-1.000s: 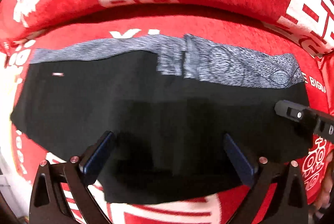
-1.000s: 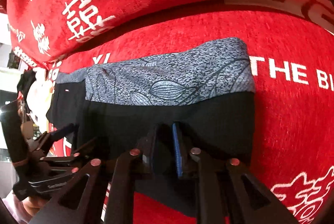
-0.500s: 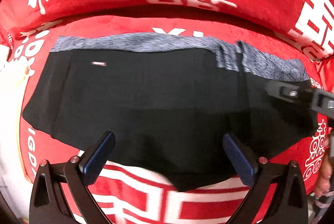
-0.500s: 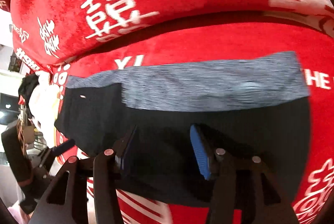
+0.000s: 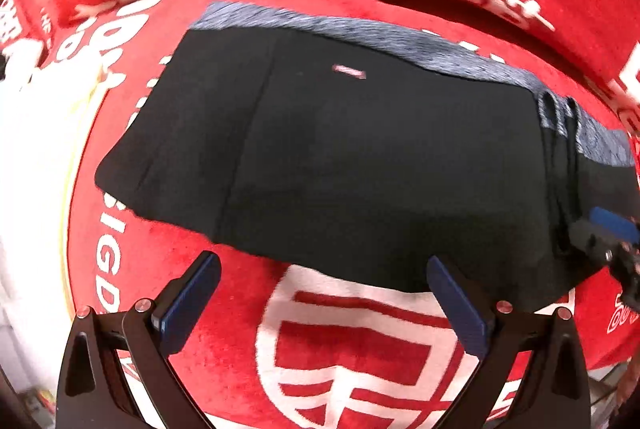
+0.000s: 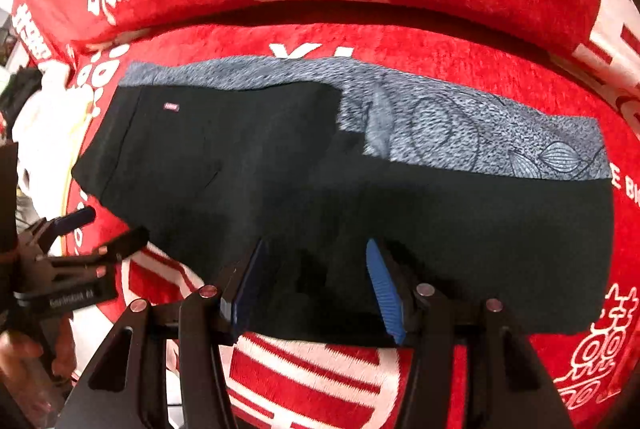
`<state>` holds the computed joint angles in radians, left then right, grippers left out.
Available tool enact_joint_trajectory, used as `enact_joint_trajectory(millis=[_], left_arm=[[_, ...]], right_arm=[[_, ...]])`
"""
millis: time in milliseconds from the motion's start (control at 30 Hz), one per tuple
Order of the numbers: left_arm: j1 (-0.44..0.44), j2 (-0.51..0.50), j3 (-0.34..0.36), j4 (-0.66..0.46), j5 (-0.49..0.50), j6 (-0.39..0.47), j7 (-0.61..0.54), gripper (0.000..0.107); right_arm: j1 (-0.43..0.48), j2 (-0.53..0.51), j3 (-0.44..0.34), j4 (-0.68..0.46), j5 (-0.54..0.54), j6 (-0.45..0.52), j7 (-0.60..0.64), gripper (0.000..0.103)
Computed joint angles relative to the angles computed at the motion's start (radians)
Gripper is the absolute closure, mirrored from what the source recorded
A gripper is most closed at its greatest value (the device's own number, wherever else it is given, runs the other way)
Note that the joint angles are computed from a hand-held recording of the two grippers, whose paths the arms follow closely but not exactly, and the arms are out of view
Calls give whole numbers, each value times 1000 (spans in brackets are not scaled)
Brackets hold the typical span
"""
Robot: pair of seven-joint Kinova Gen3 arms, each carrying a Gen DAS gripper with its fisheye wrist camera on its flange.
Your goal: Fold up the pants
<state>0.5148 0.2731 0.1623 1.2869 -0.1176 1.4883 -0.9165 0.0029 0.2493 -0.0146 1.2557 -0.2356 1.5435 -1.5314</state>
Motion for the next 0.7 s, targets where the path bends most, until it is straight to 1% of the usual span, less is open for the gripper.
enact_joint_trajectory(millis=[233,367,400,467,700], left_arm=[[-38,-21,-11,44,21,-32,6,4],[-53,-33,-11,60,26,-42,6,4],[-56,-34,-10,61,27,-44,6,4],[-61,-36,-10,64,29,-45,5,4],[-79,-34,-13,65,31,-52,-13,4]], right_arm=[[-29,37,-27,-49,-45,52,4,46],[-54,55,-33,-62,-40,53,-8,45],[-58,57,-34,-63,-37,49,-10,44],[-63,61,-34,-62,-36,49,-16,38],[-65,70,-35,-21,-35,54,-31,37]])
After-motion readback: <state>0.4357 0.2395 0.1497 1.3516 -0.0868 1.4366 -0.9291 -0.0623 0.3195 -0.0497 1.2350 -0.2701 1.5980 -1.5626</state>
